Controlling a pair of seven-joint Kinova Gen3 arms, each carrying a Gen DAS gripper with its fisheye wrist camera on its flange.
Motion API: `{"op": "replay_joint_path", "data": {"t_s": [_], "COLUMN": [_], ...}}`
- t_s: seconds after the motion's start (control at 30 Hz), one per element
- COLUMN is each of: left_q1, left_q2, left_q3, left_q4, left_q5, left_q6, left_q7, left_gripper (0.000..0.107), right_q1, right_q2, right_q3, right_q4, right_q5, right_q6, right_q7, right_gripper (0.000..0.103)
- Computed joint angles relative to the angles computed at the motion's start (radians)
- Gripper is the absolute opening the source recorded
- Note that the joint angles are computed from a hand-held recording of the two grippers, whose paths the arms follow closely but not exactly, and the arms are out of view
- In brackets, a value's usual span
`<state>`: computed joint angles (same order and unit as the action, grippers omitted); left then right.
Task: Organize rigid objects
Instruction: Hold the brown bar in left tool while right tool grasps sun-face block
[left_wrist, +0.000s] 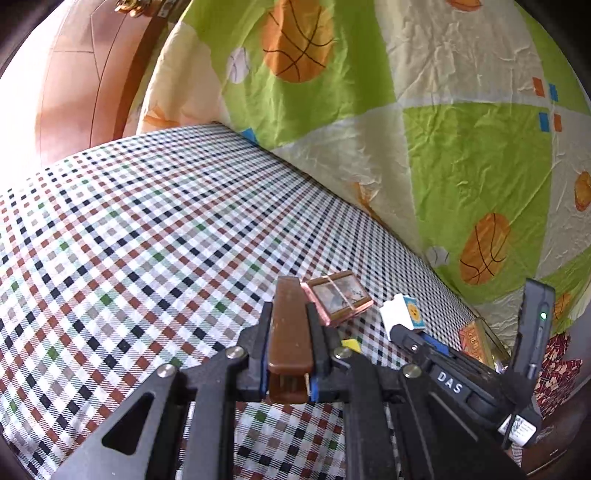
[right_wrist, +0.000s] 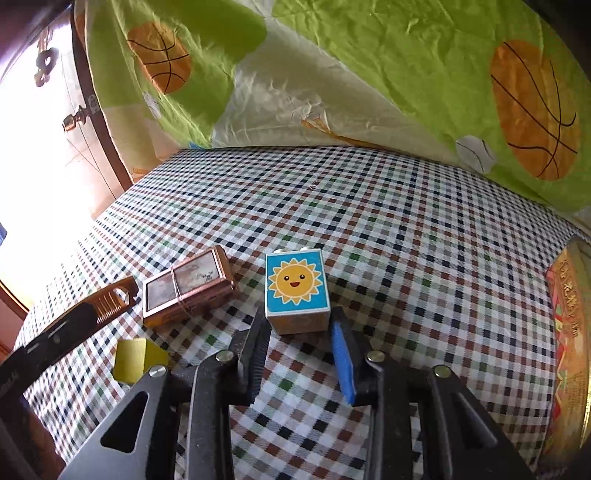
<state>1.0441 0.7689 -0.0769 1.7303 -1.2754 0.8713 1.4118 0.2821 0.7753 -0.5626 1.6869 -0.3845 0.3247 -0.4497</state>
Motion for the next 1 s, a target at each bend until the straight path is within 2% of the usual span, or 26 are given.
{"op": "replay_joint_path", "data": {"t_s": [0.07,0.2,0.43,0.53,0.7,0.87,1.0], "left_q1": [-0.015,-0.057,-0.059,-0.037,0.018,0.048,0.071], "left_q2": [-0.004,0.000,0.019,0.021,0.017,0.024,0.045], "left_q3": [0.002,0.025,-0.004,-0.045,-0.113,-0.110,-0.085], "left_q4": [0.008,-0.032,-0.112,-0.111,-0.062,-0.072,-0.132], "left_q5": [0.004,0.076,0.214,0.233,0.200,0.188,0.188], "left_q6": [-0.037,-0.063,-0.046,-0.067,-0.113,-0.034,0.098], "left_q7": [0.001,-0.116,-0.309,-0.309,-0.202,-0.163,-0.218], "left_gripper": [0.014,0.018,0.018,0.018,0.014,0.014,0.014], "right_q1": [0.008,-0.007,-0.038,-0.043,-0.042,0.058,0.158], "right_q2": [-0.003,-0.003,0.019,0.030,0.039,0.054,0.068], "right_q3": [-0.001,0.024,0.044,0.052,0.062,-0.028,-0.116], "right_q4": [0.006,-0.011,-0.060,-0.084,-0.106,-0.090,-0.064], "right_q5": [0.005,0.005,-0.020,-0.038,-0.076,-0.165,-0.257], "right_q6": [0.001,0.033,0.083,0.113,0.143,0.153,0.170], "right_q7": [0.010,0.002,0.013,0.023,0.048,0.165,0.295], "right_gripper": [0.035,0.035,0.036,0.037,0.034,0.034,0.034]}}
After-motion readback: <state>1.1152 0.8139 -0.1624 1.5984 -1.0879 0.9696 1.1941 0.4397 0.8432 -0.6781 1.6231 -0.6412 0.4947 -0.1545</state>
